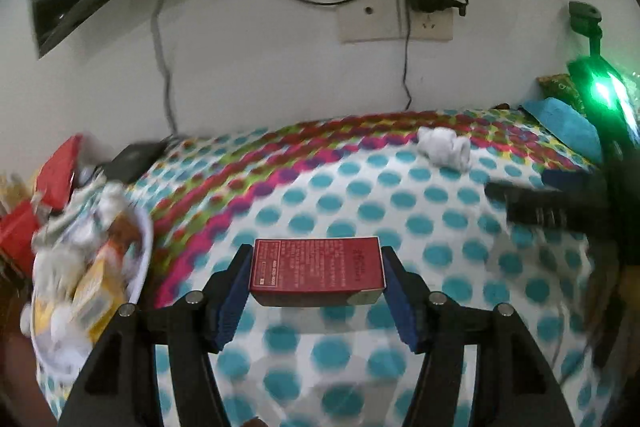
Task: Organize objects
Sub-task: 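Grasp the white sock with the right tool while the left tool lifts the red box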
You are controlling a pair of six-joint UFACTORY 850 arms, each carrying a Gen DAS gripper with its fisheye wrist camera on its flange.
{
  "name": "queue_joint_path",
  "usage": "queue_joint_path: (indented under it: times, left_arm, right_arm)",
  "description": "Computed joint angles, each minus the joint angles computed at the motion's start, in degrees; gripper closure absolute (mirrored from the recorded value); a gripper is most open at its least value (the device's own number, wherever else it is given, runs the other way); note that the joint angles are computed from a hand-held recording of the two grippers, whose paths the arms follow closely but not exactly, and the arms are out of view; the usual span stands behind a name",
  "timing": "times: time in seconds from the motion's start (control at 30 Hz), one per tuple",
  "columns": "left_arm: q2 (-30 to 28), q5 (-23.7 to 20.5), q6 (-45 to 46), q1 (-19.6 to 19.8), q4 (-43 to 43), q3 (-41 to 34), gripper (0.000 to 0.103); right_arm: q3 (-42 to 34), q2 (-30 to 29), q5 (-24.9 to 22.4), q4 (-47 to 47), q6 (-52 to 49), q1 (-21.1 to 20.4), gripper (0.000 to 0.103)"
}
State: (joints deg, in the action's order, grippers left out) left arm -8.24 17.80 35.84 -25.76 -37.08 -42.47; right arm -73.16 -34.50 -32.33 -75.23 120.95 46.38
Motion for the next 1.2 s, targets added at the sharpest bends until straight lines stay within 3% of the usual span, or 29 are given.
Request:
queue_joint_path:
  times: [0.13, 0.2, 0.33, 0.37, 0.4, 0.5, 0.73, 0.87, 1.0, 1.2]
  left_arm:
    - [4.4, -1.5, -12.1, 2.4, 10.5, 5.7, 0.04]
    - [6.2, -0.4, -16.5, 3.4, 15.2, 8.2, 0.04]
    - [7.1, -0.2, -21.7, 4.9, 21.1, 9.1, 0.04]
    - [7.1, -0.6, -25.1, 5.6, 24.2, 8.9, 0.04]
    - [7.2, -0.5, -26.4, 6.0, 25.1, 8.9, 0.04]
    - [7.7, 0.1, -28.6, 7.0, 27.3, 9.3, 0.04]
    - [8.1, 1.8, -24.3, 9.1, 20.7, 9.4, 0.04]
    - [8.7, 2.6, -18.9, 10.0, 14.7, 9.4, 0.04]
    - [10.5, 4.7, -13.2, 11.8, 8.8, 9.9, 0.04]
    - [10.4, 5.5, -8.7, 17.5, 3.4, 8.0, 0.04]
  right_arm:
    - [-3.2, -1.5, -0.4, -2.1, -0.9, -0.6, 0.013]
    - [-5.4, -2.6, 1.5, -2.4, -2.2, -1.4, 0.012]
    - [-13.6, -7.6, 1.5, 4.3, -12.7, -2.5, 0.017]
    - [-16.2, -9.2, 0.4, 9.0, -18.2, -2.6, 0.027]
    - [-18.4, -11.0, 0.0, 12.2, -22.0, -2.9, 0.067]
    - [-18.4, -10.8, -1.7, 11.1, -19.2, -2.5, 0.077]
    - [-11.8, -6.6, -8.4, 1.9, -6.7, 2.9, 0.077]
    - [-12.4, -6.9, -10.3, 2.7, -9.5, 4.8, 0.077]
    - [-13.1, -7.3, -11.5, 3.1, -11.4, 6.0, 0.077]
    - [-10.6, -5.8, -10.5, 2.8, -7.4, 6.6, 0.077]
